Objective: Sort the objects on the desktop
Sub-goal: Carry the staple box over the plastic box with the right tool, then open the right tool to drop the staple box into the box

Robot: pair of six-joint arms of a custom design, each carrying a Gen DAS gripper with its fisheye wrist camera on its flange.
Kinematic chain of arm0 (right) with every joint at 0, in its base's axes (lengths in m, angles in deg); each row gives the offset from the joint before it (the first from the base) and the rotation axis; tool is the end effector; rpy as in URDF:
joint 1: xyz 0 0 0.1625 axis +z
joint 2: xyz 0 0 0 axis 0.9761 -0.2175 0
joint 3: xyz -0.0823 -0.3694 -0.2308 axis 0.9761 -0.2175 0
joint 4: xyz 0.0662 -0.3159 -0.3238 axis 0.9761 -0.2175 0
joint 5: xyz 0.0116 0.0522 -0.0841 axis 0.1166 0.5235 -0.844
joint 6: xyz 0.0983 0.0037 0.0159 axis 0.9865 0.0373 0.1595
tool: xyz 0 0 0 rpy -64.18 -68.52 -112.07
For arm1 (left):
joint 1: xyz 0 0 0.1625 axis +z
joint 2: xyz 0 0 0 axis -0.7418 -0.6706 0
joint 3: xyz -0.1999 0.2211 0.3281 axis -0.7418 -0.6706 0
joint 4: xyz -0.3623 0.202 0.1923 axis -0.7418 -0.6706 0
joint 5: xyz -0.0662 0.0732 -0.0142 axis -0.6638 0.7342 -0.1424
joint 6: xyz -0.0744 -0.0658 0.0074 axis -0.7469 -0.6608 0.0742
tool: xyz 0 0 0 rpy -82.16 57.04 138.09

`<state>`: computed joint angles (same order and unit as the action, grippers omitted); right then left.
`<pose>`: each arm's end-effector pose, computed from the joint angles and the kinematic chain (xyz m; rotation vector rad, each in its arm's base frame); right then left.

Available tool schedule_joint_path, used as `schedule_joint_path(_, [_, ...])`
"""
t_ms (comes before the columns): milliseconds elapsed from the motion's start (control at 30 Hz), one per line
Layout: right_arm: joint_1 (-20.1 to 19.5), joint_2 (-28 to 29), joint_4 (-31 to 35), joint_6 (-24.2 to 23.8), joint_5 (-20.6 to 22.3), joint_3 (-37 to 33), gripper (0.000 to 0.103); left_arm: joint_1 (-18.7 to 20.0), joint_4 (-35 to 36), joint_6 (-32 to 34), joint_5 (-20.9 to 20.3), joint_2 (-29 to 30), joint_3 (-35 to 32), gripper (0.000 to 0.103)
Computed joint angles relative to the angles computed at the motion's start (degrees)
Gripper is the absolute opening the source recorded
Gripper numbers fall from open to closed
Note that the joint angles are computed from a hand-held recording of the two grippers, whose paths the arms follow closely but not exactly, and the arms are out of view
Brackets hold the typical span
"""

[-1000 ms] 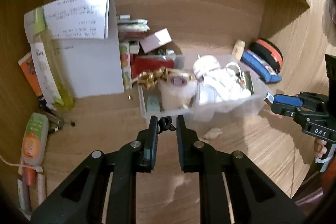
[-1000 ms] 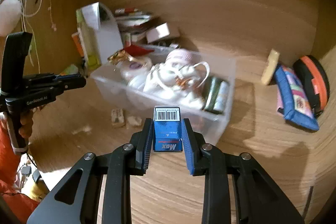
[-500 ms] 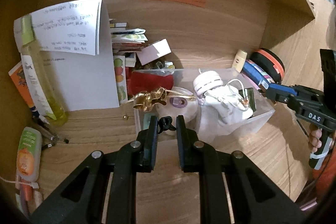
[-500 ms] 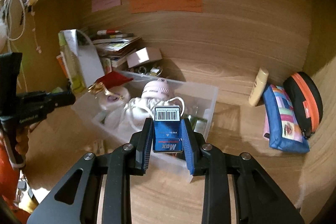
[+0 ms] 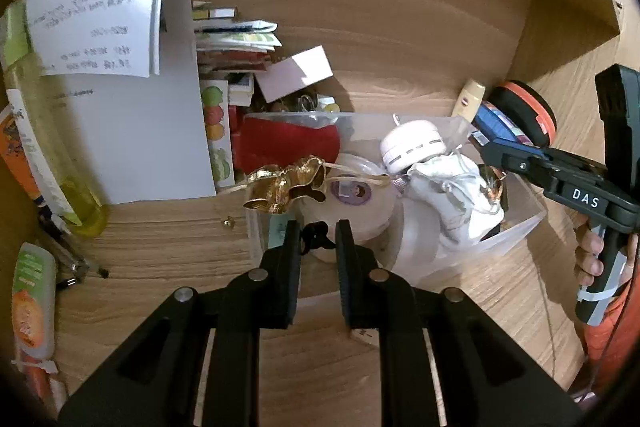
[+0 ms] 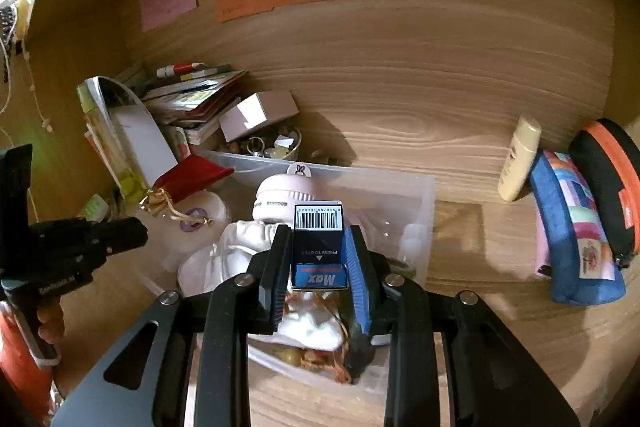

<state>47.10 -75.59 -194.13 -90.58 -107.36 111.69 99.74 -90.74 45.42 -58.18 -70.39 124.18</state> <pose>0.3427 -0.3628 0.0281 0.7676 -2.4041 0.9419 -0.0369 -0.3579 0.3275 0.7280 2.4514 -0.8660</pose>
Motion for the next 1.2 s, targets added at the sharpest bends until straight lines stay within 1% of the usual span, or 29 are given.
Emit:
schedule_joint_path(133, [-0.2, 1.0, 1.8, 0.0, -0.2, -1.2, 0.025, 0.9, 0.1, 0.5, -1.0, 0.8, -0.3, 0.016])
schedule_joint_path(200, [-0.3, 1.4, 2.9, -0.1, -0.5, -1.6, 0.025, 0.6, 0.0, 0.8, -0.5, 0.8, 0.0, 0.016])
schedule_joint_path(267, [0.0, 2.2, 2.6, -0.5, -2.0, -2.0, 0.025, 0.5, 0.1, 0.9, -0.8, 0.9, 0.0, 0.016])
schedule_joint_path(333, [0.0, 2.5, 2.8, -0.7, -2.5, -2.2, 0.025, 0.5, 0.2, 1.0, -0.8, 0.9, 0.0, 0.016])
schedule_joint_path(467, [0.7, 3.6, 3.5, -1.3, -4.9, -3.1, 0.025, -0.3, -0.3, 1.2, 0.6, 0.6, 0.6, 0.016])
schedule_joint_path(533, [1.1, 4.4, 3.1, -1.8, -6.3, -3.5, 0.032, -0.8, -0.4, 1.1, 1.3, 0.7, 0.8, 0.016])
schedule_joint_path(600, [1.3, 4.7, 2.8, -2.2, -6.6, -3.6, 0.036, -0.9, -0.6, 1.2, 1.7, 0.6, 0.9, 0.017])
schedule_joint_path(667, [1.9, 5.3, 2.5, -2.7, -7.8, -3.9, 0.042, -1.0, -0.4, 1.0, 1.9, 0.6, 0.9, 0.019])
schedule_joint_path(733, [2.8, 6.3, 1.7, -3.7, -9.8, -4.5, 0.045, -1.2, -0.1, 0.7, 1.9, 0.1, 1.0, 0.029])
schedule_joint_path(800, [3.6, 6.8, 0.7, -4.7, -11.2, -4.8, 0.05, -1.9, 0.4, 0.5, 2.1, -0.7, 1.3, 0.035])
schedule_joint_path(833, [4.0, 7.0, 0.1, -5.0, -11.9, -4.9, 0.056, -2.4, 0.5, 0.4, 2.6, -1.2, 1.5, 0.039])
schedule_joint_path(867, [4.4, 7.2, -0.9, -5.4, -12.5, -5.0, 0.065, -3.1, 0.7, 0.5, 2.9, -1.9, 1.9, 0.04])
schedule_joint_path(933, [5.0, 7.1, -2.7, -6.0, -12.5, -4.8, 0.076, -4.0, 1.2, 0.4, 3.2, -2.9, 2.2, 0.047])
schedule_joint_path(967, [5.3, 7.1, -3.7, -6.2, -12.5, -4.7, 0.077, -4.8, 1.6, 0.1, 3.6, -3.8, 2.5, 0.049])
schedule_joint_path(1033, [6.1, 6.9, -4.6, -6.5, -12.8, -4.4, 0.079, -5.8, 2.2, -0.3, 4.1, -5.0, 2.8, 0.059])
schedule_joint_path(1100, [7.1, 7.0, -5.7, -6.8, -13.7, -4.3, 0.081, -7.2, 3.0, -0.7, 4.9, -6.9, 3.4, 0.062])
schedule_joint_path(1167, [8.1, 7.0, -6.4, -7.0, -14.5, -4.1, 0.081, -9.2, 4.2, -1.6, 6.5, -9.3, 4.2, 0.069])
schedule_joint_path(1200, [8.4, 7.0, -6.6, -6.9, -14.8, -3.9, 0.081, -10.0, 4.6, -1.8, 7.6, -10.3, 4.6, 0.075])
